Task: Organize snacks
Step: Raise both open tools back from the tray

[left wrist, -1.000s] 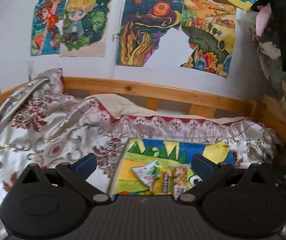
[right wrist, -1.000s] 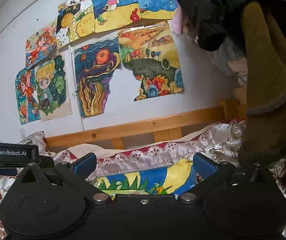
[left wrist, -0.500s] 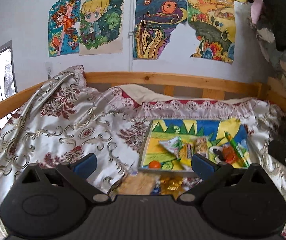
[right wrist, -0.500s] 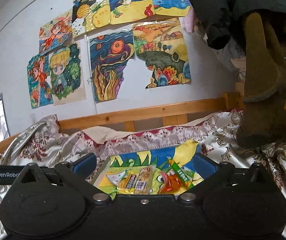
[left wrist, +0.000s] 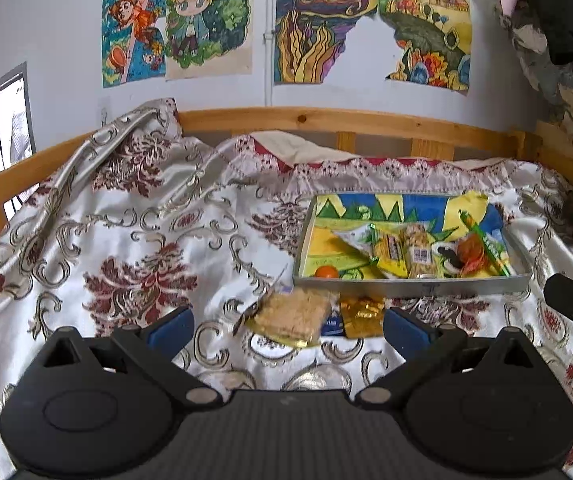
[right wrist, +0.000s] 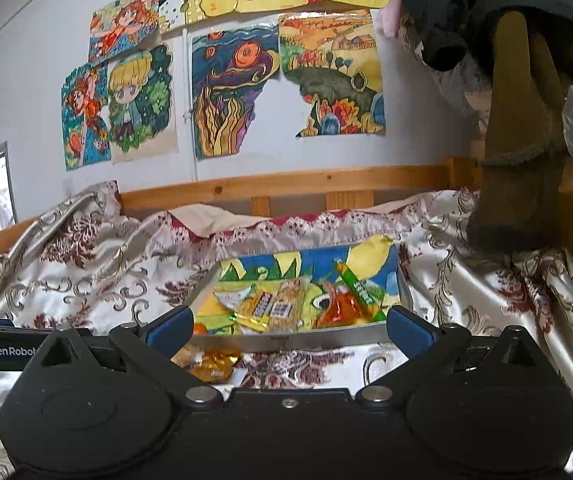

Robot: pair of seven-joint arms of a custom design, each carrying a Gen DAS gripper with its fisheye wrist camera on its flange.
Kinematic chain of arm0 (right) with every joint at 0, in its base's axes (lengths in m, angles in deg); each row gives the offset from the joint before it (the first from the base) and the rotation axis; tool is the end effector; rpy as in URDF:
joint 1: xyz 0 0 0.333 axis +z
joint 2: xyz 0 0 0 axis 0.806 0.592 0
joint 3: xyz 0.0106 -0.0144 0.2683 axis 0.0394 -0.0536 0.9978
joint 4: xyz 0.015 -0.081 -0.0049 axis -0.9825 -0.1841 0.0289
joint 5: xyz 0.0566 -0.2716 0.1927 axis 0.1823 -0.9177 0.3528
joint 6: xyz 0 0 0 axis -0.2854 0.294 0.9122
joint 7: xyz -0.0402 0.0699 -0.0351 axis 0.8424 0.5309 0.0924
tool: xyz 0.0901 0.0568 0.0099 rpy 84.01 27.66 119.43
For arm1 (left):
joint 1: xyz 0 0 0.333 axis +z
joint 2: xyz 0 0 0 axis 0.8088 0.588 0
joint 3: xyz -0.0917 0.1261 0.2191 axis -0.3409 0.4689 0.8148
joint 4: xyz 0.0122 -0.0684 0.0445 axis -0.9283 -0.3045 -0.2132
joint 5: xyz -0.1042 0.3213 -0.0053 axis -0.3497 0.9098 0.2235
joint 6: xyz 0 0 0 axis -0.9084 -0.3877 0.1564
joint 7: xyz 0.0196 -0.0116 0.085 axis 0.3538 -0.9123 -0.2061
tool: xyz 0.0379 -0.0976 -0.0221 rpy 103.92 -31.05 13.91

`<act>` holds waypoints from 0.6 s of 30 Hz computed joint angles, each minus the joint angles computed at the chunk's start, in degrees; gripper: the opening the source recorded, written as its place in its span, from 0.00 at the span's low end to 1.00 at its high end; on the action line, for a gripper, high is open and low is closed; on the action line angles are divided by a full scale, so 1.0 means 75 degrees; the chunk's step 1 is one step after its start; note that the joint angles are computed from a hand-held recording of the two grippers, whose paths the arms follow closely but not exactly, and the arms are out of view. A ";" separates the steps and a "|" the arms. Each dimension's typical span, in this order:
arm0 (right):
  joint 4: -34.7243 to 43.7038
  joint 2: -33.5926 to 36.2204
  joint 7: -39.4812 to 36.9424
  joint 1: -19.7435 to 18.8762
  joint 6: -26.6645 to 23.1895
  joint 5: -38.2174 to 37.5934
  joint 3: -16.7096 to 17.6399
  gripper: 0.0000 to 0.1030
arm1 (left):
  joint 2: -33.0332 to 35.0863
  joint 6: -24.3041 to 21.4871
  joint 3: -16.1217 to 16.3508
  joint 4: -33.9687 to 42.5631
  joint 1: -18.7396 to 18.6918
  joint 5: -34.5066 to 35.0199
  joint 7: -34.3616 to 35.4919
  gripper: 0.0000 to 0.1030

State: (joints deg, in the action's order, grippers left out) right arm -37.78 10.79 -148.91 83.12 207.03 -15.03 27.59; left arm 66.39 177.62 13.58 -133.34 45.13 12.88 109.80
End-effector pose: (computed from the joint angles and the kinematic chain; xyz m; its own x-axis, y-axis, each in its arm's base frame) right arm 0.5181 0.2961 0.4247 -0.3350 -0.9370 -0.0993 -0.2844 0.2010 -0.9374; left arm 0.6256 -0.2194 0.4333 -0.3090 -0.9509 -0.0177 -0.4973 0.1775 -0.8493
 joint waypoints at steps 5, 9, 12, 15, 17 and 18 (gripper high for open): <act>-0.0101 0.0062 -0.0060 0.0088 -0.0144 0.0279 0.0062 0.99 | 0.0055 0.0122 0.0034 -0.0175 0.0031 0.0045 0.0017 1.00; -0.0040 0.0181 -0.0266 0.0136 -0.0162 0.0523 0.0067 0.99 | 0.0096 0.0228 0.0159 -0.0269 -0.0025 0.0167 -0.0019 1.00; 0.0031 0.0295 -0.0371 0.0189 -0.0152 0.0643 0.0051 0.99 | 0.0155 0.0249 0.0117 -0.0290 0.0038 0.0172 0.0002 1.00; 0.0124 0.0431 -0.0517 0.0228 -0.0122 0.0777 0.0012 0.99 | 0.0221 0.0230 -0.0104 -0.0325 0.0242 0.0067 0.0163 1.00; 0.0203 0.0536 -0.0662 0.0239 -0.0076 0.0916 -0.0019 0.99 | 0.0255 0.0257 -0.0099 -0.0344 0.0263 0.0045 0.0200 1.00; 0.0238 0.0584 -0.0721 0.0248 -0.0044 0.0969 -0.0038 0.99 | 0.0274 0.0281 -0.0081 -0.0347 0.0261 0.0046 0.0212 1.00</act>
